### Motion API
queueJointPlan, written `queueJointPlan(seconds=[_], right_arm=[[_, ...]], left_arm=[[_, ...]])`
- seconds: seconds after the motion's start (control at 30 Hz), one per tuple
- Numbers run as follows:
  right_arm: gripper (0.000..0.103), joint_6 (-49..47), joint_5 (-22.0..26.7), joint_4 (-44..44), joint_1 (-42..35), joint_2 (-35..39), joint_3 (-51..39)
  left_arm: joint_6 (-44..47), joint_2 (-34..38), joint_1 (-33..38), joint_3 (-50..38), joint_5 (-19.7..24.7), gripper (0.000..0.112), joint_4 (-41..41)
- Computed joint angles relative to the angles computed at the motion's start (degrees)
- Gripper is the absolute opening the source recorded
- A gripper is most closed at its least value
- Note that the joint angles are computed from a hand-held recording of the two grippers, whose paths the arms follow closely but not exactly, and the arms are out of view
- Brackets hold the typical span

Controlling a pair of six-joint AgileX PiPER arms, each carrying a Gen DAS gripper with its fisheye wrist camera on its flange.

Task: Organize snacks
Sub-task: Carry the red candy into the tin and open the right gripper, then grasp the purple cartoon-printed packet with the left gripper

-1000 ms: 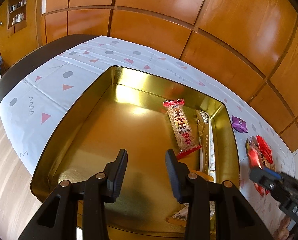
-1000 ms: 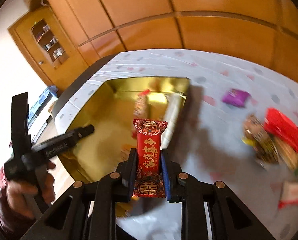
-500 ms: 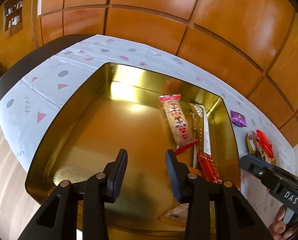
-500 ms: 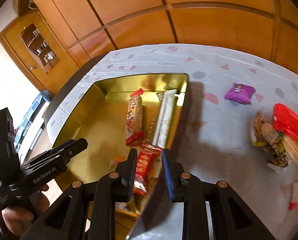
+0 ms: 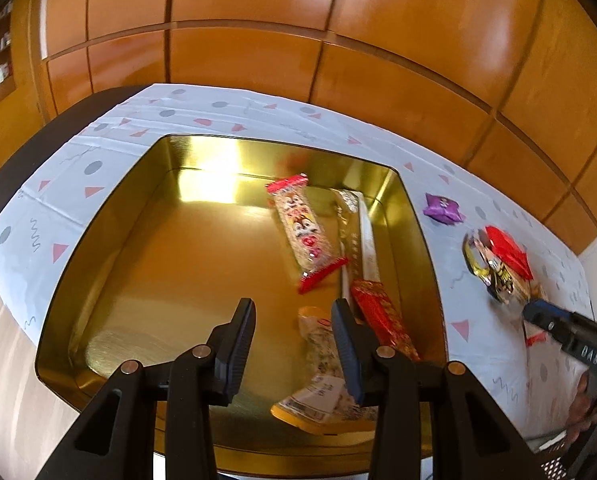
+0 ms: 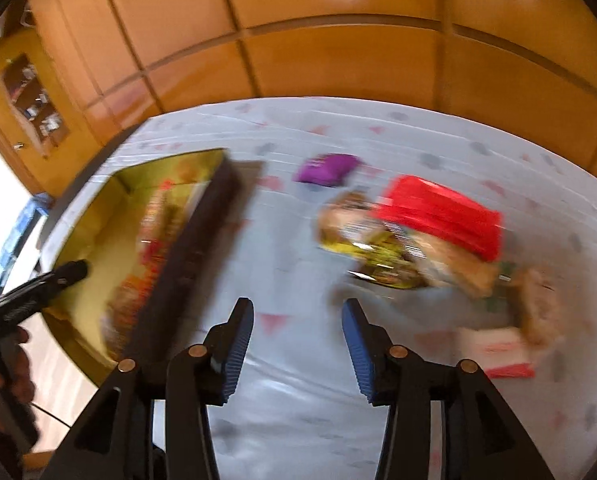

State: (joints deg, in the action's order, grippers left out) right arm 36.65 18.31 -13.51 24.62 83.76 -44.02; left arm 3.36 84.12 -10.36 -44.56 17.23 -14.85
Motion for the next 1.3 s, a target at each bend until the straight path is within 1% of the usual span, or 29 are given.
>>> queueJointPlan(seconds=[0.1, 0.17, 0.2, 0.37, 0.43, 0.47, 0.57, 0.63, 0.7, 0.73, 0.77, 0.8, 0.83, 0.9, 0.93, 0.97, 1.03, 1.07, 1.1, 1.13, 1.23, 1.3], right_arm=[[0.049, -3.52, 0.57, 1.1, -4.83, -3.05, 2.93], [0.056, -5.98, 1.42, 1.9, -7.97, -5.1, 4.41], [0.057, -7.81, 1.98, 2.36, -10.28, -6.43, 5.27], [0.063, -13.29, 4.27, 2.05, -19.03, -10.06, 6.7], [0.065, -14.19, 4.87, 0.55, -21.82, -10.6, 6.6], [0.069, -15.29, 5.01, 0.36, -23.31, -10.83, 6.61], [0.072, -17.56, 4.78, -1.47, -28.77, -10.68, 6.27], [0.075, -18.13, 2.87, -2.65, -33.36, -9.52, 6.4], [0.075, -17.23, 0.02, -3.51, -37.25, -7.88, 7.04], [0.075, -18.75, -0.59, -1.17, -39.61, -6.65, 6.91], [0.075, -20.73, 0.28, 2.04, -41.47, -5.22, 6.08], [0.075, -23.49, 1.93, 6.24, -43.49, -4.11, 4.71], [0.075, -27.0, 1.45, 10.15, -44.73, -4.22, 4.66], [0.075, -31.52, 1.09, 14.75, -45.79, -5.06, 4.82], [0.075, -31.29, 1.14, 14.66, -45.64, -5.11, 4.78], [0.076, -31.1, 1.16, 14.65, -45.3, -5.04, 4.71], [0.076, -33.24, 1.07, 16.73, -44.91, -5.64, 4.93], [0.077, -33.34, 0.9, 16.77, -44.67, -6.32, 5.29], [0.077, -32.58, 0.41, 15.96, -44.22, -6.74, 5.41], [0.078, -31.19, 0.03, 14.61, -43.64, -7.53, 5.76], [0.081, -32.19, -0.83, 15.46, -43.68, -8.67, 6.14], [0.081, -34.12, -0.84, 17.33, -43.89, -8.98, 6.08]], left_arm=[[-3.4, -0.21, -1.78, -0.35, 0.26, 0.04, 3.46], [-4.85, -0.19, -2.83, -0.8, 0.65, 0.04, 5.19], [-5.9, -0.25, -3.56, -0.95, 0.76, 0.04, 6.35], [-10.55, -0.08, -6.62, -1.71, 1.58, 0.04, 11.46], [-12.86, 0.0, -7.96, -2.06, 1.97, 0.04, 14.0], [-13.82, 0.07, -8.57, -2.28, 2.15, 0.04, 15.02], [-16.13, 0.5, -10.47, -3.2, 2.75, 0.04, 17.57], [-17.13, 0.9, -11.87, -4.21, 3.56, 0.04, 18.88], [-17.93, 1.44, -13.53, -5.91, 4.78, 0.04, 20.24], [-18.31, 1.82, -14.66, -7.06, 5.36, 0.04, 21.2], [-18.41, 2.14, -15.53, -8.06, 5.85, 0.04, 21.86], [-18.35, 2.81, -16.49, -9.5, 6.56, 0.04, 22.29], [-16.87, 3.85, -17.37, -11.34, 7.52, 0.04, 21.17], [-10.85, 6.16, -17.75, -15.1, 9.51, 0.04, 15.01], [-8.06, 7.87, -18.0, -17.75, 11.12, 0.04, 11.88], [-6.87, 9.66, -18.6, -20.49, 12.54, 0.04, 10.73], [-8.12, 13.17, -20.54, -25.34, 14.11, 0.04, 13.33], [-10.35, 15.68, -21.76, -28.61, 15.27, 0.042, 16.37], [-11.68, 18.45, -22.53, -32.15, 16.74, 0.042, 17.99], [-11.77, 20.84, -22.74, -35.25, 18.21, 0.042, 17.79], [-9.6, 28.93, -21.43, -46.26, 24.2, 0.043, 12.99], [-10.24, 34.28, -20.98, -53.65, 27.56, 0.051, 12.28]])
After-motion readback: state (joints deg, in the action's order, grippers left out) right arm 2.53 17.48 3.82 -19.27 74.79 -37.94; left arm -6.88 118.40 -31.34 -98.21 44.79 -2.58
